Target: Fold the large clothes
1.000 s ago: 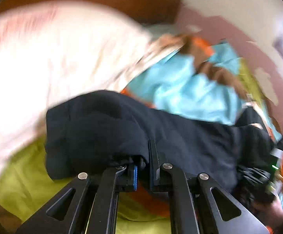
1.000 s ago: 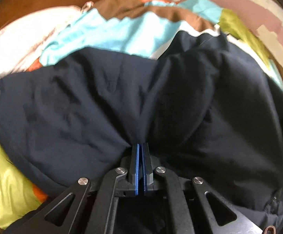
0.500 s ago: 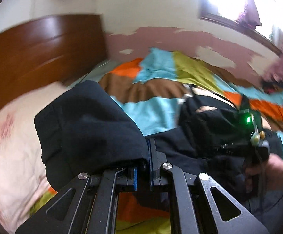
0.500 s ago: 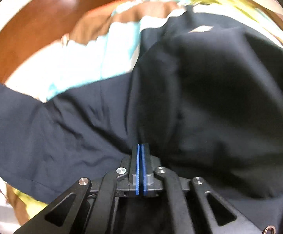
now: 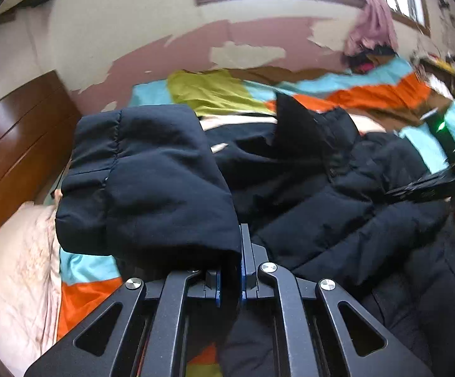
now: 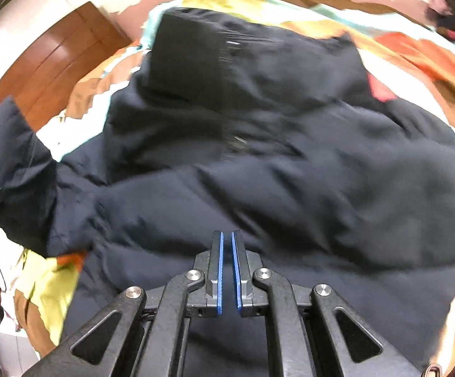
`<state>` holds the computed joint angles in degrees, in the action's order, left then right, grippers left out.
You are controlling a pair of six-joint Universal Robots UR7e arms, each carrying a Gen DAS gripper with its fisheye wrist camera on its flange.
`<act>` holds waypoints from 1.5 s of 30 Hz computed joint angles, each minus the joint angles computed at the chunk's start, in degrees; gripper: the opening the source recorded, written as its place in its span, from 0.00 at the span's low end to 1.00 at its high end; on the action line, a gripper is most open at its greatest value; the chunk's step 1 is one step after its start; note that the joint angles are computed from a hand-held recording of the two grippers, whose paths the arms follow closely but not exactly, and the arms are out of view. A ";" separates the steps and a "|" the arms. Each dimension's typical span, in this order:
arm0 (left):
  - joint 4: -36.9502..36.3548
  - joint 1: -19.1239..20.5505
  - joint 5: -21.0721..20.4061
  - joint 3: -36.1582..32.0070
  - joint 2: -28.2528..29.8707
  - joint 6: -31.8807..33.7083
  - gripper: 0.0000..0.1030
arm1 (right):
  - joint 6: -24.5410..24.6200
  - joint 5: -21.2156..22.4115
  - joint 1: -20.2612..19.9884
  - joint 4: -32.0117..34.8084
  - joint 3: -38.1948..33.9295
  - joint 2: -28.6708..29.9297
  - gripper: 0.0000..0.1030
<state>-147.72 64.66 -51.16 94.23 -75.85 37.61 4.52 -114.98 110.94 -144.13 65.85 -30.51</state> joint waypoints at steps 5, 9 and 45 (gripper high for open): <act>-0.14 -1.07 1.85 1.62 2.67 2.34 0.06 | 2.55 0.68 -0.75 -3.82 7.10 -4.65 0.07; -0.02 -1.86 1.58 2.60 5.53 4.42 0.06 | 6.13 3.86 -2.10 -5.31 9.93 -6.61 0.07; 0.36 -2.89 -0.98 1.13 18.38 15.50 0.18 | 11.78 11.11 -6.28 3.77 9.83 -11.23 0.37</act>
<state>-147.36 61.77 -52.14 95.36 -57.48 53.12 16.31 -103.87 104.66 -140.37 75.68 -41.74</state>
